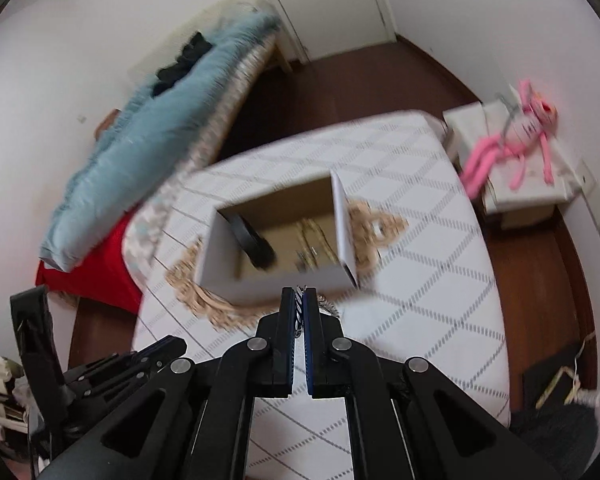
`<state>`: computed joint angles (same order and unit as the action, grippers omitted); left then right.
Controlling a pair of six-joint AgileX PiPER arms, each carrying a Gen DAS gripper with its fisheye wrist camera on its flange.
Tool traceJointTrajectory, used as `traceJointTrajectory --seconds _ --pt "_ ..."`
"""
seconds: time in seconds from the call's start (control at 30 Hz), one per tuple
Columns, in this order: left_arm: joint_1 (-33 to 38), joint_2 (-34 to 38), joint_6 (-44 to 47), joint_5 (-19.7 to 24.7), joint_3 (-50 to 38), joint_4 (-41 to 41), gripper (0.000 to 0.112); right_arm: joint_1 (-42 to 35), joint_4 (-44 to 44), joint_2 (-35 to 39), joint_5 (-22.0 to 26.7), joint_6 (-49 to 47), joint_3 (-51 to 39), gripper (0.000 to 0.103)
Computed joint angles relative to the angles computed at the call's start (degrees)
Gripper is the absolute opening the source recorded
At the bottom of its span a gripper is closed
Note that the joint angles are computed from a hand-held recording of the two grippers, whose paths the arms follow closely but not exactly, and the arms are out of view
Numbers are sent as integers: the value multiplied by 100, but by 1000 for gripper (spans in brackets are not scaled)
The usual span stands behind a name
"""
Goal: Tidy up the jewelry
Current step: 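Carry the silver chain toward the box with the right tool while the left tool grasps a small earring, then drop the silver chain into the box with the right tool while the left tool drops the earring in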
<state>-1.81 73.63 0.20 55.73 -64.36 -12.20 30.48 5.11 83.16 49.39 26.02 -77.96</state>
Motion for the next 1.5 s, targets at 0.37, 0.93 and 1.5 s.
traceJointTrajectory --seconds 0.37,0.93,1.5 --pt "103 425 45 162 -586 96 9 -98 39 1110 535 -497 -1925 4" --pt "-1221 40 -1780 -1110 2201 1553 86 450 -637 -318 -561 715 1541 4" --pt "-1913 44 -2154 -1254 2227 2130 7 479 -655 -439 -714 979 1978 4"
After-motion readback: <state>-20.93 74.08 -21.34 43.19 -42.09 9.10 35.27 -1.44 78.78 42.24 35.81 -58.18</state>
